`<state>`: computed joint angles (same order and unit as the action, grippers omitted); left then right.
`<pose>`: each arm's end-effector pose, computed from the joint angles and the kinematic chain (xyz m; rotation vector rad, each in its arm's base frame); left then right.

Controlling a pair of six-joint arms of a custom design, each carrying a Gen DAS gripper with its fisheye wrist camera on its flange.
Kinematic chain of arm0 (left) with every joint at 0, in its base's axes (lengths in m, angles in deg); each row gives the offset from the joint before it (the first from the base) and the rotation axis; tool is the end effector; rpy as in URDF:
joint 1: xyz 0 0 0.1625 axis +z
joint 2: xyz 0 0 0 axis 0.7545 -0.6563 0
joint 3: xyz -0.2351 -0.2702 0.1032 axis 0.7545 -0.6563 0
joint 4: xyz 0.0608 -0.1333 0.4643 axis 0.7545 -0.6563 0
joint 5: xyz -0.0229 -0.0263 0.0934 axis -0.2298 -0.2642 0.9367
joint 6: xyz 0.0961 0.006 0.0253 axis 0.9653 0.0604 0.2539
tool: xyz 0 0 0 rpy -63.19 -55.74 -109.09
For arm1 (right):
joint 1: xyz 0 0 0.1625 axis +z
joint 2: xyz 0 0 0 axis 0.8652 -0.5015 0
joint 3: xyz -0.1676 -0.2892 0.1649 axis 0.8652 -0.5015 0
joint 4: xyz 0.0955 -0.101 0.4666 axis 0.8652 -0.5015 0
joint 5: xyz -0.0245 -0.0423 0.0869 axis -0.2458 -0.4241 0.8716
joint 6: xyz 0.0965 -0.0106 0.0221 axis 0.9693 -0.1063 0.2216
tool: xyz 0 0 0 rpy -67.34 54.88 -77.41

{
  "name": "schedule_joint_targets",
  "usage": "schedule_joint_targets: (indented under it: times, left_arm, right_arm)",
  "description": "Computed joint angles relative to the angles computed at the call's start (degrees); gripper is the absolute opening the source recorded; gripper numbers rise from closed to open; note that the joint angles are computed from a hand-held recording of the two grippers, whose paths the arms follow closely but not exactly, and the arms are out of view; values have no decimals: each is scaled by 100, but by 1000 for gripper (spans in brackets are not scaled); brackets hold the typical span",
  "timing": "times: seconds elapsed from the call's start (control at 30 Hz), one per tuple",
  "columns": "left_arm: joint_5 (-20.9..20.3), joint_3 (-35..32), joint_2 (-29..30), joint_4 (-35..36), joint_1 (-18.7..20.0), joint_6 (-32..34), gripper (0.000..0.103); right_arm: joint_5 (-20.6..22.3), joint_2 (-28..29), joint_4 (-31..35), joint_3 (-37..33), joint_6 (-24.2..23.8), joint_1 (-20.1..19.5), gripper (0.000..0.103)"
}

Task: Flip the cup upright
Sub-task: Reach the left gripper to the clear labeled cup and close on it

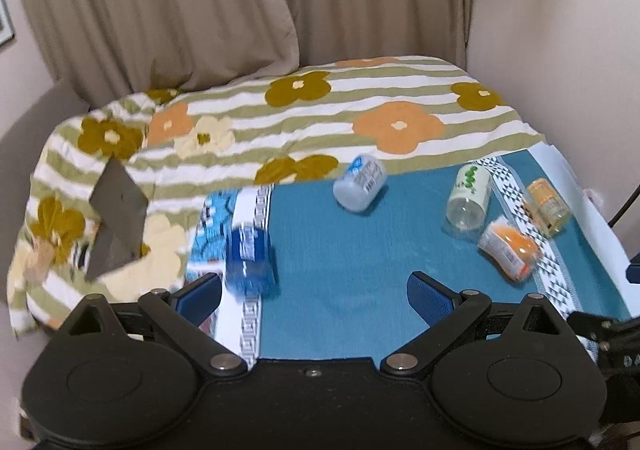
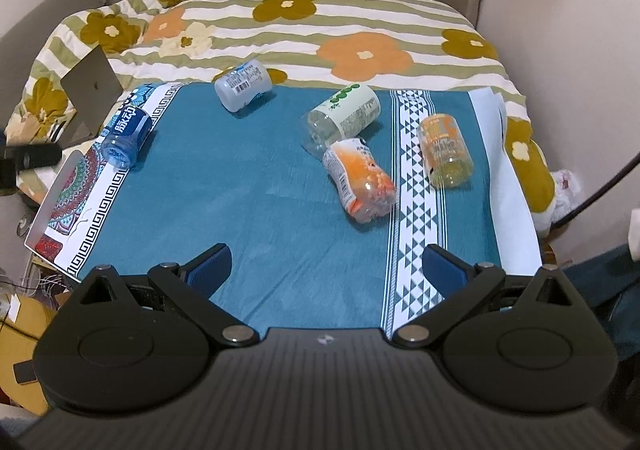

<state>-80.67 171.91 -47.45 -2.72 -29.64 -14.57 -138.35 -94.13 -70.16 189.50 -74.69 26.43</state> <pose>-0.4301 -0.3795 0.0703 0.2118 2.0060 -0.8358 0.0706 -0.4127 0.3834 0.7278 -2.4015 0.5382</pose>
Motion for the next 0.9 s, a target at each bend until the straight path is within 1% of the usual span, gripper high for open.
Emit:
schedule_joint_targets:
  times: [0.03, 0.13, 0.23, 0.27, 0.37, 0.5, 0.63, 0.77, 0.9]
  left_arm:
    - [91, -79, 41, -10, 68, 162, 101]
    - [318, -155, 70, -380, 271, 757, 101]
    - [413, -189, 109, -1113, 563, 1691, 101]
    - [420, -202, 139, -1457, 694, 2097, 101]
    - [387, -309, 286, -2187, 1027, 3032, 101]
    - [291, -587, 602, -3004, 1483, 4225, 101]
    - [54, -907, 910, -3636, 1924, 5256, 101]
    - [-255, -1414, 1348, -3929, 2376, 6051, 101]
    - [-456, -1919, 1781, -3934, 2725, 6572, 101]
  right_arm:
    - [31, 71, -2, -55, -31, -18, 103]
    - [-7, 324, -131, -176, -112, -7, 103]
    - [-65, 571, -255, -272, -109, 33, 103]
    - [-69, 655, -284, -303, -79, 43, 103]
    - [-103, 926, -424, -376, 20, 79, 103]
    - [-287, 1387, -703, -479, 247, 206, 103]
    - [-444, 1922, -891, -658, 534, 310, 103]
    - [-572, 2437, -1275, -826, 754, 418, 103]
    - [-782, 2902, -1707, -1014, 850, 498, 103]
